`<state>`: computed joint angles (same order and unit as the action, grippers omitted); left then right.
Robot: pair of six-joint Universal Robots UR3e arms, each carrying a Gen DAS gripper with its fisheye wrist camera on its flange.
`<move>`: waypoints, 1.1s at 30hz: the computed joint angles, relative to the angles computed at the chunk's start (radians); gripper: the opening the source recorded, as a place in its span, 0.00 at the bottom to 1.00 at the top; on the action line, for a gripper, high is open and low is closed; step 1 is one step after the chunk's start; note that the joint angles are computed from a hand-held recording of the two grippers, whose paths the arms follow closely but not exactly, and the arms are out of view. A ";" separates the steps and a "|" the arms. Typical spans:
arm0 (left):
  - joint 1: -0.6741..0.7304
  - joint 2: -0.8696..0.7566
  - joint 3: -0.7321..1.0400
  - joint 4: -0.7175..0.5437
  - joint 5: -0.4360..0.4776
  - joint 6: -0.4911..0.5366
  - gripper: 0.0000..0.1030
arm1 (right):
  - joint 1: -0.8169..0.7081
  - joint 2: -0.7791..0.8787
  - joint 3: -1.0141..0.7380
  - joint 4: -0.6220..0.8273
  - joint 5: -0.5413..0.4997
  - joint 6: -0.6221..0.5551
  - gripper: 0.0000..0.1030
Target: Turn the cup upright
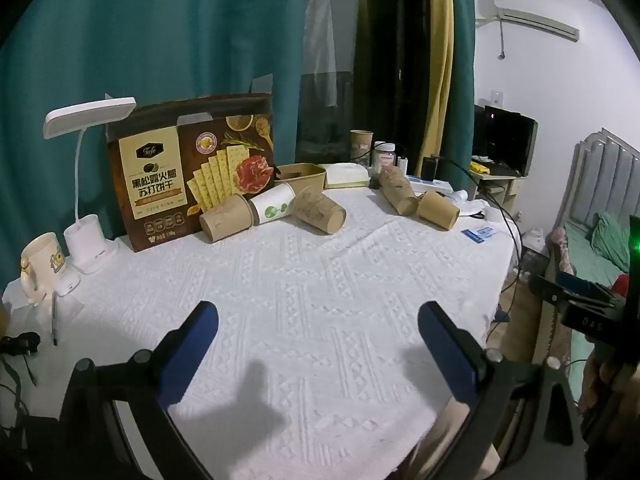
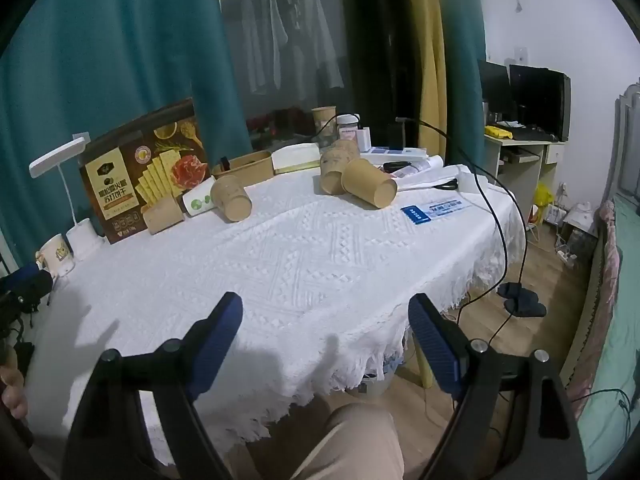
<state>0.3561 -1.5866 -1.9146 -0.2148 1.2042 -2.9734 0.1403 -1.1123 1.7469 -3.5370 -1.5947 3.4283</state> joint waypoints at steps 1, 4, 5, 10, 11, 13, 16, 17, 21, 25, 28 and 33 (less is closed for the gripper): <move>-0.001 -0.001 0.000 0.003 0.002 0.001 0.97 | 0.001 -0.002 0.000 0.007 -0.002 -0.003 0.81; 0.003 -0.002 -0.002 0.008 0.000 0.003 0.97 | 0.000 -0.003 0.003 0.003 -0.002 -0.003 0.81; 0.005 -0.003 -0.002 0.008 -0.002 0.003 0.97 | 0.000 -0.003 0.004 0.000 -0.003 -0.003 0.81; -0.008 0.012 0.017 -0.020 0.010 -0.003 0.97 | -0.022 -0.034 0.037 -0.007 0.018 -0.003 0.81; -0.008 0.010 0.022 -0.025 0.010 -0.002 0.97 | -0.026 -0.040 0.043 -0.007 0.023 -0.003 0.81; -0.024 -0.007 0.038 -0.017 0.023 -0.007 0.97 | -0.036 -0.054 0.055 -0.006 0.032 -0.003 0.81; -0.028 0.002 0.037 -0.021 0.023 -0.001 0.97 | -0.025 -0.047 0.050 -0.009 0.018 -0.002 0.81; -0.030 0.000 0.039 -0.021 0.024 -0.001 0.97 | -0.022 -0.047 0.049 -0.009 0.014 0.000 0.81; -0.035 -0.003 0.038 -0.014 0.027 -0.002 0.97 | -0.033 -0.046 0.052 -0.010 0.021 0.001 0.81; -0.037 -0.004 0.031 -0.001 0.029 -0.004 0.97 | -0.034 -0.044 0.051 -0.011 0.022 0.002 0.81; -0.035 -0.010 0.031 0.007 0.027 -0.007 0.97 | -0.031 -0.041 0.049 -0.013 0.018 0.001 0.81; -0.030 -0.014 0.038 0.005 0.022 -0.008 0.97 | -0.030 -0.039 0.048 -0.014 0.017 0.002 0.81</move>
<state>0.3258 -1.6011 -1.8768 -0.2100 1.2267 -2.9815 0.1107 -1.1517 1.7953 -3.5511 -1.5781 3.4307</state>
